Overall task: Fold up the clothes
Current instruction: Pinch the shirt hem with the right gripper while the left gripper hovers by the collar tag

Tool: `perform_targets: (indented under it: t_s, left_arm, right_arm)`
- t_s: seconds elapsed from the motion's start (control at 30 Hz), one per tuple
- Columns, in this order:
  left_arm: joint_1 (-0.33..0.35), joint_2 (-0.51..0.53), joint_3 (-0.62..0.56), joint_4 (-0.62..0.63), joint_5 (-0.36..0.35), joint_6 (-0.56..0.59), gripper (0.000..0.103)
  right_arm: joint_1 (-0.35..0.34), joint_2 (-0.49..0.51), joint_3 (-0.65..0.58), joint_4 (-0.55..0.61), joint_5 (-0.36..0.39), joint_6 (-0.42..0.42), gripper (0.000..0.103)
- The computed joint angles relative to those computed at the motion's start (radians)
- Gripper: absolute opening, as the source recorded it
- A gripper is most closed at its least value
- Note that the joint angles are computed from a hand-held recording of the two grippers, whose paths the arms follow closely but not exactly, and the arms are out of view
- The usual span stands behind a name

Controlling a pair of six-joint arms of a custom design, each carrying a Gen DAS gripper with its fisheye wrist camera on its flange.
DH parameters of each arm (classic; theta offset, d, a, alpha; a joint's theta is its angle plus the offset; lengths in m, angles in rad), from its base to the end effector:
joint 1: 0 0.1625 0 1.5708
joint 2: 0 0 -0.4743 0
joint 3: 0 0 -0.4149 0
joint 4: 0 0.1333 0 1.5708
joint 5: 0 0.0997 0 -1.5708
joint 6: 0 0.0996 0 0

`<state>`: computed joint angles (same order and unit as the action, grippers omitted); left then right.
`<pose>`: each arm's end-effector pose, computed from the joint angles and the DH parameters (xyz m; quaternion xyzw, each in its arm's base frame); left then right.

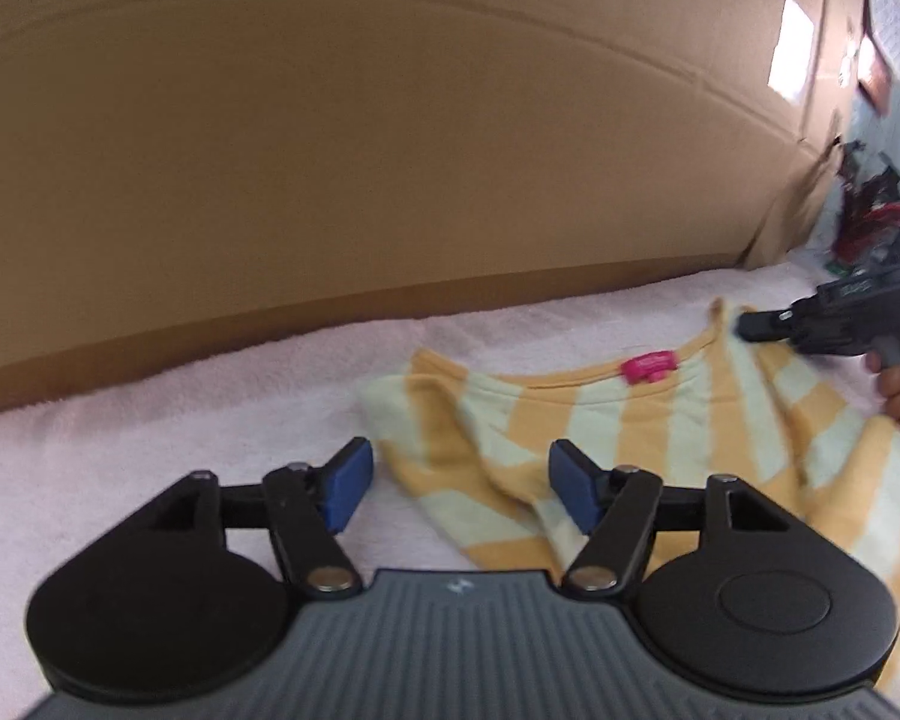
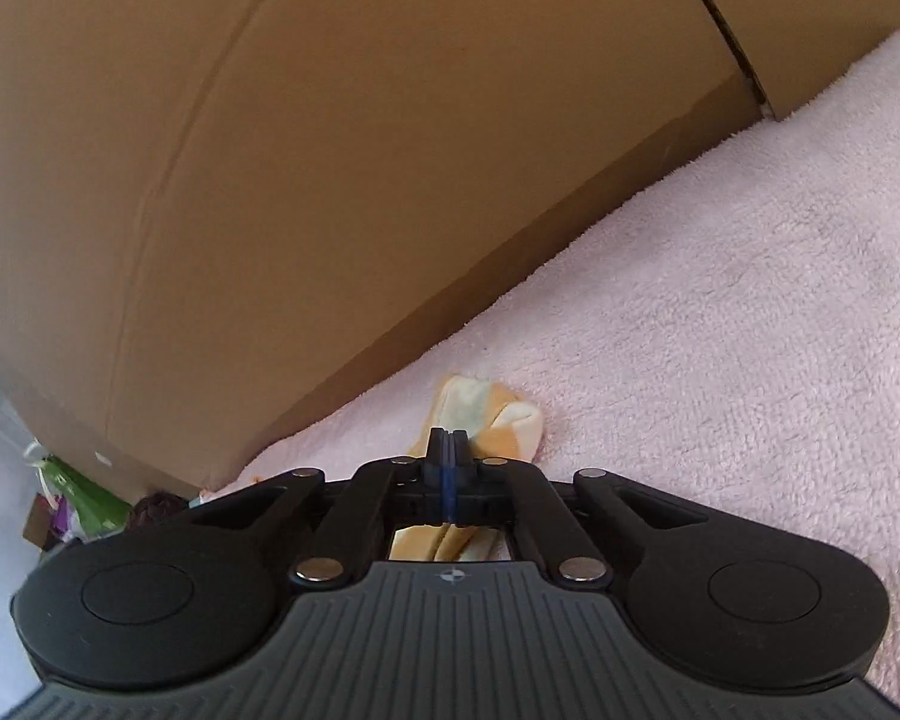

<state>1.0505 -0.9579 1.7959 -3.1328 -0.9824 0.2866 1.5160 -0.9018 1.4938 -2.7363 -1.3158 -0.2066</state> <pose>-0.1744 -0.6837 0.2460 0.2569 0.8635 -0.3682 0.2298 0.1158 -0.7820 0.2762 -0.1080 0.9459 -0.2940 0.0844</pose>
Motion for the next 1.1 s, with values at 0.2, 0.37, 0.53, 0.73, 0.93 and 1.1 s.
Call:
perform_targets:
  t_s: [0.2,0.37,0.53,0.73,0.93,1.1]
  left_arm:
    - [-0.033,0.028,0.002,-0.107,0.158,0.114,0.066]
    - [-0.052,-0.021,0.046,-0.099,0.038,0.131,0.041]
    - [-0.03,0.025,-0.004,-0.009,0.043,0.07,0.013]
    - [-0.034,0.012,-0.013,-0.047,0.012,0.048,0.014]
    - [-0.025,0.092,-0.108,0.025,0.02,0.012,0.03]
    - [-0.031,0.123,-0.105,-0.058,0.088,0.099,0.033]
  right_arm:
    - [0.008,-0.066,0.09,-0.1,0.039,-0.034,0.009]
    - [0.037,-0.122,0.111,0.124,0.002,-0.205,0.01]
    - [0.032,-0.093,0.11,0.045,-0.082,-0.148,0.0]
    - [0.065,-0.093,0.11,0.015,-0.043,-0.166,0.011]
    - [0.15,0.03,-0.025,0.195,-0.134,-0.255,0.019]
    - [0.145,0.055,-0.053,0.135,-0.225,-0.192,0.003]
